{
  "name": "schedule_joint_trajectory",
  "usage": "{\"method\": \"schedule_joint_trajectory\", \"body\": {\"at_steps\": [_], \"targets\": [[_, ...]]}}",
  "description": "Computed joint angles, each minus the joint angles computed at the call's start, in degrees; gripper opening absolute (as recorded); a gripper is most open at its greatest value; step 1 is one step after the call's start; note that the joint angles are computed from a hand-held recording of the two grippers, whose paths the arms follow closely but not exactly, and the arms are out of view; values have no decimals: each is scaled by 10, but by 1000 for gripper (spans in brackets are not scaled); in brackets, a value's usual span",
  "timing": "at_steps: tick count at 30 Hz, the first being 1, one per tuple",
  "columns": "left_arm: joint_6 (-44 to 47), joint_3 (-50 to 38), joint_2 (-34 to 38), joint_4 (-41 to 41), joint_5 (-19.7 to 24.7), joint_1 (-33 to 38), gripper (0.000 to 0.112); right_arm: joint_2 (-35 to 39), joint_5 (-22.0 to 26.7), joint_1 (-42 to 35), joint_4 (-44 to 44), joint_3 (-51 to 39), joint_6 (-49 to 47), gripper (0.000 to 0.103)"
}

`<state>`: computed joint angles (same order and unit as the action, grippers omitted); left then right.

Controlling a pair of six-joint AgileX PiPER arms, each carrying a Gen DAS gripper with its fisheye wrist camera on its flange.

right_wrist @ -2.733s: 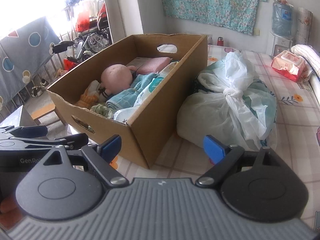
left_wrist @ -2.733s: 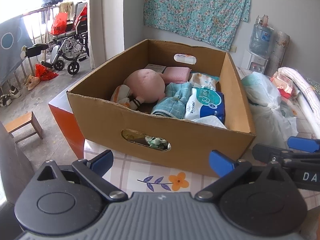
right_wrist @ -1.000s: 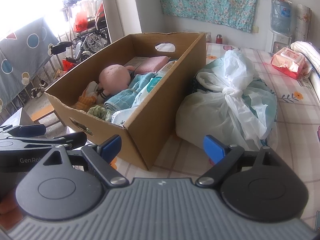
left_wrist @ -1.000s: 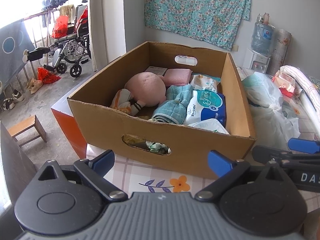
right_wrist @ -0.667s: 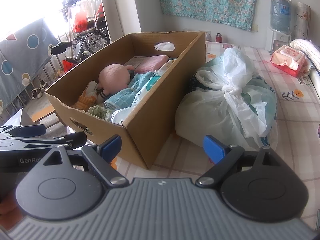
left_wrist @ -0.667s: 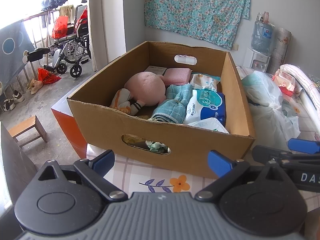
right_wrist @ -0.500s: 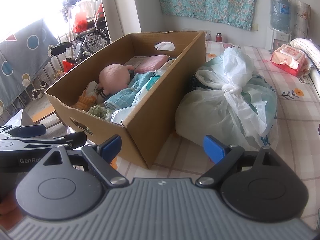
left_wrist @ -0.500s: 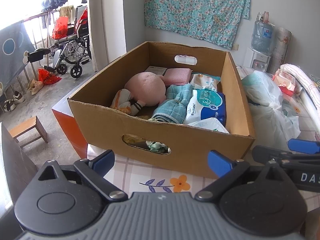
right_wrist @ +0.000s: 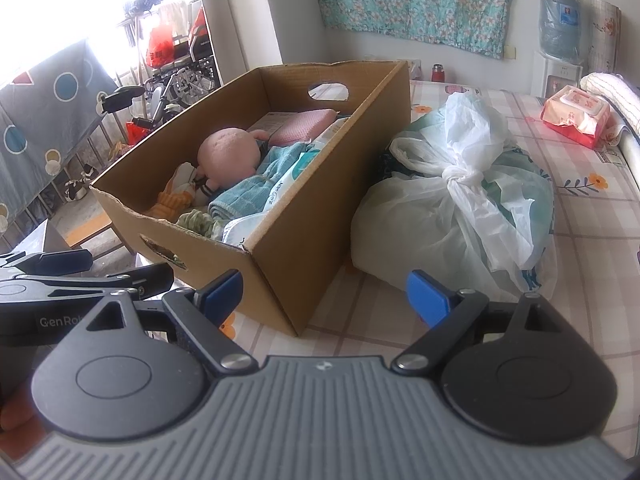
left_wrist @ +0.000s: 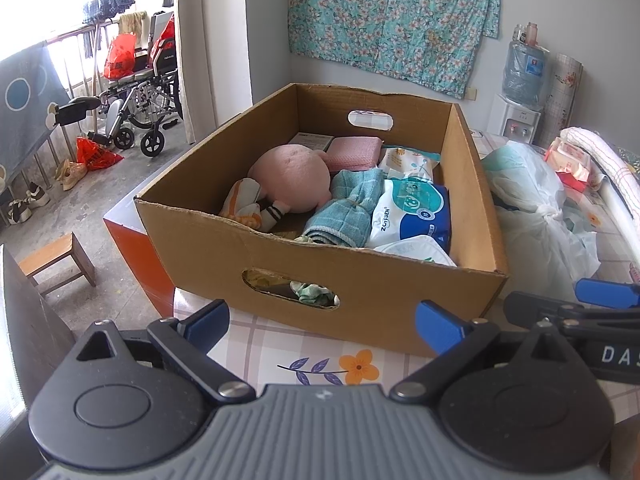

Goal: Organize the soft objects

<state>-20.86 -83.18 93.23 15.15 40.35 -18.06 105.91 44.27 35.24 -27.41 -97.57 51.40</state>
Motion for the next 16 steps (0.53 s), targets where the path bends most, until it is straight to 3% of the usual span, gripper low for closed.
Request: {"method": "schedule_joint_trajectory", "body": {"at_steps": [16], "targets": [[3,-2,0,-2,2,1,100,0,0,1,0,0,3,89]]}}
